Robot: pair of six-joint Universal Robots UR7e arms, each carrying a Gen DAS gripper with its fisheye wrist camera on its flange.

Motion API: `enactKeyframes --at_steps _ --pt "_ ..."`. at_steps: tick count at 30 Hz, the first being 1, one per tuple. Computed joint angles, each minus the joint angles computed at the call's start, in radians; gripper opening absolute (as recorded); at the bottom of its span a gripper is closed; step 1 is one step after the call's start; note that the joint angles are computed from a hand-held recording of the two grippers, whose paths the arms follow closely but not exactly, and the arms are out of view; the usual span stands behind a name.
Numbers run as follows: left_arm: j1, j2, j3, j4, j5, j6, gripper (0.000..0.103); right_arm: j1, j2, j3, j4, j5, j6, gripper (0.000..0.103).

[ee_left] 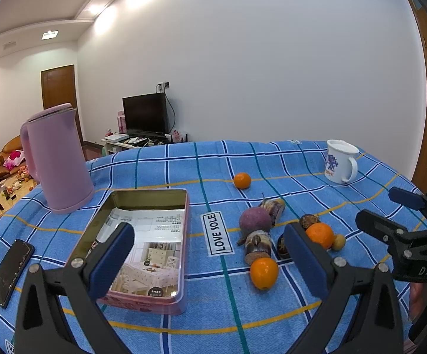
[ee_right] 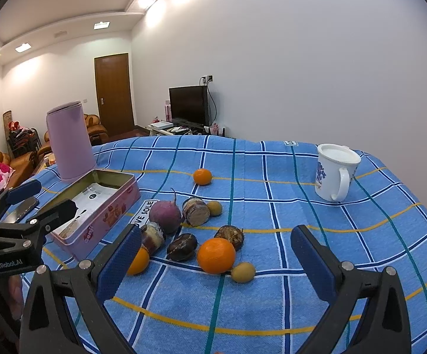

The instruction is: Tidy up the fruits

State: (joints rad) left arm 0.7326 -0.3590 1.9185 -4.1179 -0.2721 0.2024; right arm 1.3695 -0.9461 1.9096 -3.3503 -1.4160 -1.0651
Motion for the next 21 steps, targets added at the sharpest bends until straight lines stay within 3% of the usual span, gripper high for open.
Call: enactKeyframes --at_steps 21 --pt "0.014 0.02 -0.015 0.082 -0.012 -0.06 0.103 -0.017 0.008 -0.016 0.022 -0.004 0.007 0.102"
